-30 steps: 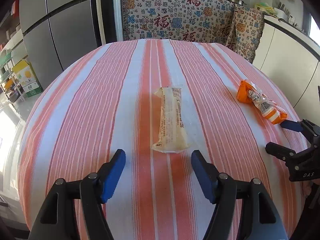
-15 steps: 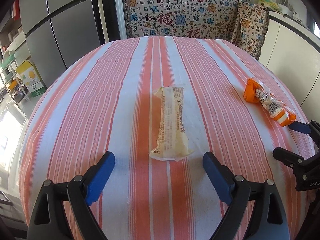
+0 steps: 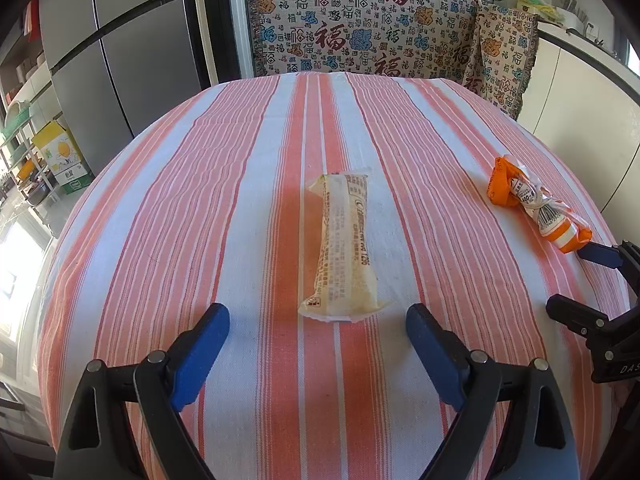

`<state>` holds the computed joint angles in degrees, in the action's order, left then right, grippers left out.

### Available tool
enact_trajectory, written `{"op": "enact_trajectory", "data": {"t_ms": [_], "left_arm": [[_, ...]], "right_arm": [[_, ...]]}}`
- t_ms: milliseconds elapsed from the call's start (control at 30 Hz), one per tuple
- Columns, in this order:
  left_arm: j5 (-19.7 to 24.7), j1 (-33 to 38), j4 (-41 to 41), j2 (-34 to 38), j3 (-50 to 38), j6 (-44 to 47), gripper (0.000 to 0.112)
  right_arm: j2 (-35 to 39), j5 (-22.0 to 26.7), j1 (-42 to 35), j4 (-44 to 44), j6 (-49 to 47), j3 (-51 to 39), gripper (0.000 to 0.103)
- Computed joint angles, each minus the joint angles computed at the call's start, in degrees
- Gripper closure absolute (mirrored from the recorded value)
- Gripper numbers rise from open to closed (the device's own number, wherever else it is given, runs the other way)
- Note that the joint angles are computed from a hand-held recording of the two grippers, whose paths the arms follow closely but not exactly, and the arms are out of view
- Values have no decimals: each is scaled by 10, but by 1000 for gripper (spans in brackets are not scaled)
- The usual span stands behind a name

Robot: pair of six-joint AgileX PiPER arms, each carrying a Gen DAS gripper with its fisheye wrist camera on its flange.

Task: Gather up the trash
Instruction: 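Grasp the clear-wrapped bread stick with the left tool while the right tool grasps the orange-wrapped bottle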

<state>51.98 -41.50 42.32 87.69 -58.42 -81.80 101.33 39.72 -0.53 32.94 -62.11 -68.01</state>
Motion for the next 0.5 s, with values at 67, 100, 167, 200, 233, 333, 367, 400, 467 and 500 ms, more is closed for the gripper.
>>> {"op": "enact_trajectory", "data": {"t_ms": [67, 100, 167, 200, 233, 333, 367, 400, 467, 500], "left_arm": [[-4, 1, -1, -3, 2, -1, 20], [-11, 2, -1, -7, 7, -2, 21], [-61, 23, -16, -32, 28, 24, 21], [-93, 37, -31, -52, 41, 43, 21], [-111, 47, -44, -65, 47, 60, 21], [-144, 80, -112, -74, 28, 162, 21], [-140, 87, -134, -62, 10, 197, 21], [-135, 95, -158, -47, -11, 235, 21], [-110, 102, -175, -13, -50, 271, 22], [-97, 104, -174, 2, -65, 277, 23]], "right_arm": [[0, 4, -1, -2, -1, -1, 1], [2, 15, -2, -10, 4, -8, 1], [15, 64, 2, -62, 52, -48, 1], [27, 106, -3, -69, 67, -82, 5], [39, 147, -12, -61, 72, -114, 14], [73, 226, -9, -70, 108, -210, 16], [88, 248, 1, -86, 122, -245, 16], [102, 266, 14, -101, 134, -275, 16], [121, 272, 38, -126, 155, -311, 17], [130, 272, 47, -135, 165, -327, 17]]}}
